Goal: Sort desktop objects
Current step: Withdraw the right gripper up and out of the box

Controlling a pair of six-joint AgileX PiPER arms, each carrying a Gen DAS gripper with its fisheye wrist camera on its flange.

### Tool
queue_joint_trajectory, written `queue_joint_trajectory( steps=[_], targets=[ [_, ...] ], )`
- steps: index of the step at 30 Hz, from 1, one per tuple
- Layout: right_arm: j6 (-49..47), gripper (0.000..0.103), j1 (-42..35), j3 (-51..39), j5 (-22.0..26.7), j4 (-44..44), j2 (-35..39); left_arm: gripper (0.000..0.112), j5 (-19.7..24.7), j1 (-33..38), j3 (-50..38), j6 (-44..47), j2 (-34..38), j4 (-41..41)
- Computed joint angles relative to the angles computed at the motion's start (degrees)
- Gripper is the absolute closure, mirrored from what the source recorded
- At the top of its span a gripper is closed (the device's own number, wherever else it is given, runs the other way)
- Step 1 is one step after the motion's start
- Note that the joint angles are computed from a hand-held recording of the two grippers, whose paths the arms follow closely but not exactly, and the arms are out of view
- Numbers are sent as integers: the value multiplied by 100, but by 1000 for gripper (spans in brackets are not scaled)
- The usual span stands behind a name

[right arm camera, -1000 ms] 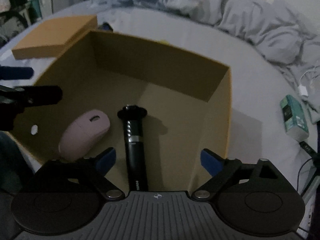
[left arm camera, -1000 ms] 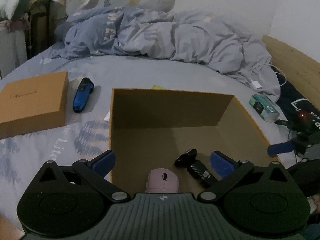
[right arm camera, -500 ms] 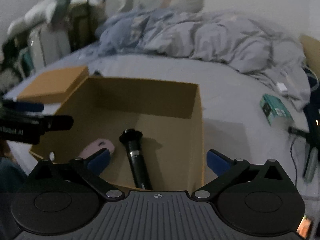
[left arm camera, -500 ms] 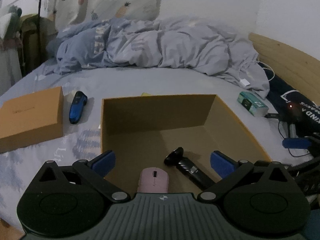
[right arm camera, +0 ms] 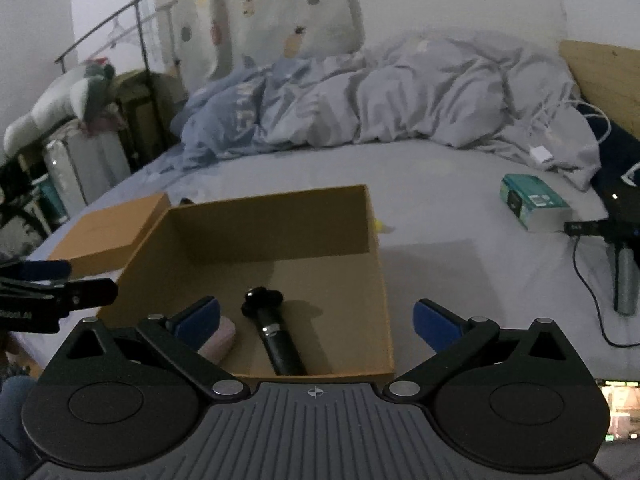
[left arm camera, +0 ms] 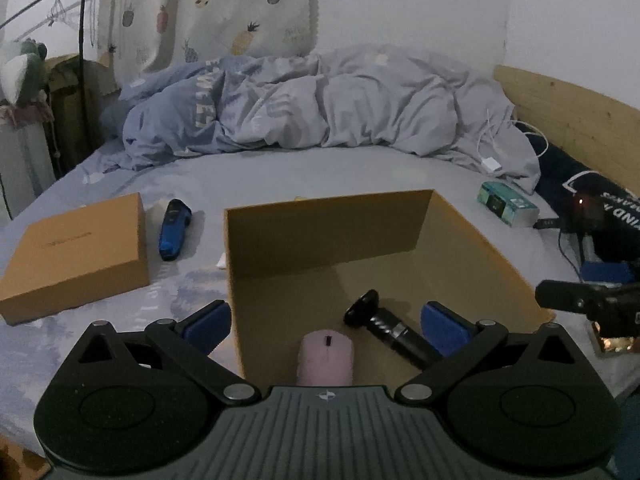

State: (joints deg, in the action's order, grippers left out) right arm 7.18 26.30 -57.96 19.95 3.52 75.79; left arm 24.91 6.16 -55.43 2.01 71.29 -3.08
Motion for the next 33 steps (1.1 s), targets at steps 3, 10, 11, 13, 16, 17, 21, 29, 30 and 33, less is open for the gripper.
queue_joint_trajectory(
  steps=[3,10,11,13,16,17,21,29,30,33],
  targets=[
    [389,0,169,33,-122,-512,28,9,-15,138,127,208,-104,-141],
    [523,0,422,-21,-123,-731,135,9,-102,479,84,420,-2,-344],
    [526,0,452,-41,-99,-743,152,9,-125,506,74,421,28,-335],
    [648,0,508,-35,-94,-848,167,9,-139,563,37,465,111,-394],
    [668,0,538,-3,-96,-861,193,9,-140,600,-17,491,228,-463],
    [648,0,543,8,-95,-845,202,9,-148,601,-27,506,256,-477],
    [484,0,516,51,-102,-672,247,9,-204,555,-33,459,339,-370],
    [-240,0,311,115,-75,505,265,9,-307,555,-73,553,514,-463],
    [-142,0,347,127,-80,368,258,9,-306,561,-86,576,537,-495],
    [-3,0,420,166,-105,110,253,9,-309,598,-117,727,608,-680]
  ],
)
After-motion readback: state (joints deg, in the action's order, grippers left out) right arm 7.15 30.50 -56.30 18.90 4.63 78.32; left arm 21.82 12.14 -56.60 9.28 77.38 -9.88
